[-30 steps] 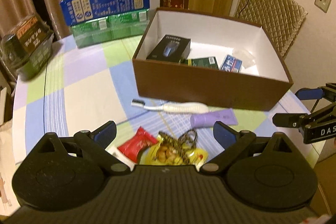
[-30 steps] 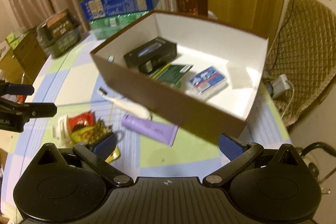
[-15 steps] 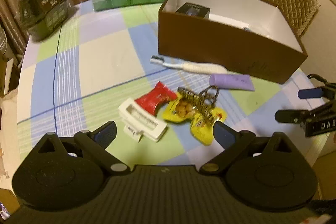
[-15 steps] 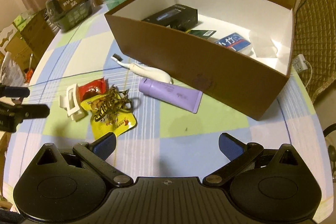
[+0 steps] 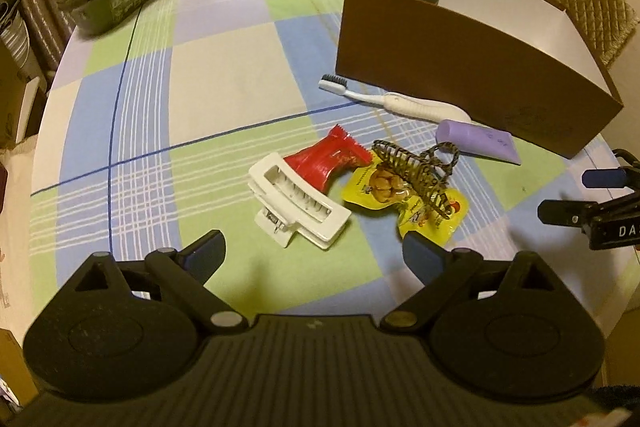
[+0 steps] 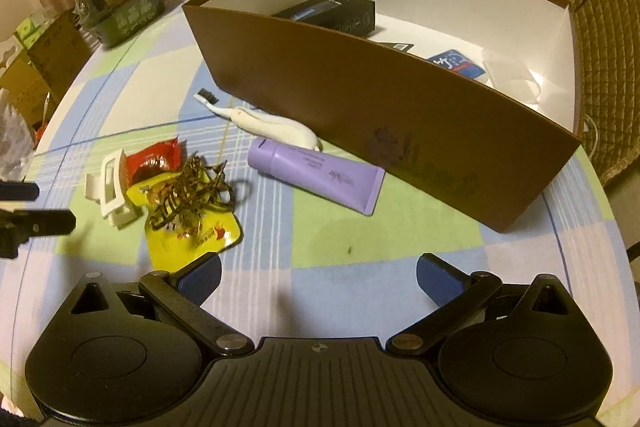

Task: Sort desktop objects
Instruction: 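Grasp the white plastic clip with the left tool while the right tool grasps the purple tube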

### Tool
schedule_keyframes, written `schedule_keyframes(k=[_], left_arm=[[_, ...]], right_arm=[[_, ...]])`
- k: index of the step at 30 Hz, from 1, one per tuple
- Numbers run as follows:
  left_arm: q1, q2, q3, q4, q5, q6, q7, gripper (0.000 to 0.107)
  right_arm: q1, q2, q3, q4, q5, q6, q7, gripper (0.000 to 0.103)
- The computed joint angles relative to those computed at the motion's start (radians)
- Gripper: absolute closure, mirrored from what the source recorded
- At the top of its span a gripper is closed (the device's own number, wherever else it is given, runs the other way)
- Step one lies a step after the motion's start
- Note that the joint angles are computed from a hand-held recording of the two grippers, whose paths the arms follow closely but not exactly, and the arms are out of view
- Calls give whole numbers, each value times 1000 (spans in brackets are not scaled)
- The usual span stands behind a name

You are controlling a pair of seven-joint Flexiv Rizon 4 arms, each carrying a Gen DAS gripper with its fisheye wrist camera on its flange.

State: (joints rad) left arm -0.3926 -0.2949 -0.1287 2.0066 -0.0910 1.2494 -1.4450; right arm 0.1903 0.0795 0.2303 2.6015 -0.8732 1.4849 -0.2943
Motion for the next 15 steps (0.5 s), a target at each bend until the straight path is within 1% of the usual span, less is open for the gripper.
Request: schedule_keyframes(k=[1,3,4,6,9,11,12,14,15], left_arm=[[0,-3,1,-3,1,-2,-2,14],[0,-8,2,-8,3,-7,-4,14],[0,-12,4,-12,5,-10,-6,14],[-5,-23,11,-25,16,-14,-18,14],[-9,-44,17,-48,24,-18,-39,15],[-9,-56,19,-61,27,-21,-47,15],[-8,-61,19,-67,27,-23,-49,15],[-5,-67,17,-73,25,-25,-48,15],[-1,-69,14,-74,22,-26,-44,15]], right_arm=[[-7,-6,-3,-3,-20,11,16,2],[-32,-25,-17,-15,-107,48,82,2],[-47,-37,-27,-24,-173,69,129,2],[-53,-63,-46,-48,-258,90,193,2],[-33,-99,-71,-83,-323,97,234,2],[-13,-116,-81,-99,-331,86,234,2],[-8,-122,-92,-108,-363,80,257,3],[-17,-137,-123,-127,-474,91,334,7],[-26,-146,-134,-137,-521,100,359,11]])
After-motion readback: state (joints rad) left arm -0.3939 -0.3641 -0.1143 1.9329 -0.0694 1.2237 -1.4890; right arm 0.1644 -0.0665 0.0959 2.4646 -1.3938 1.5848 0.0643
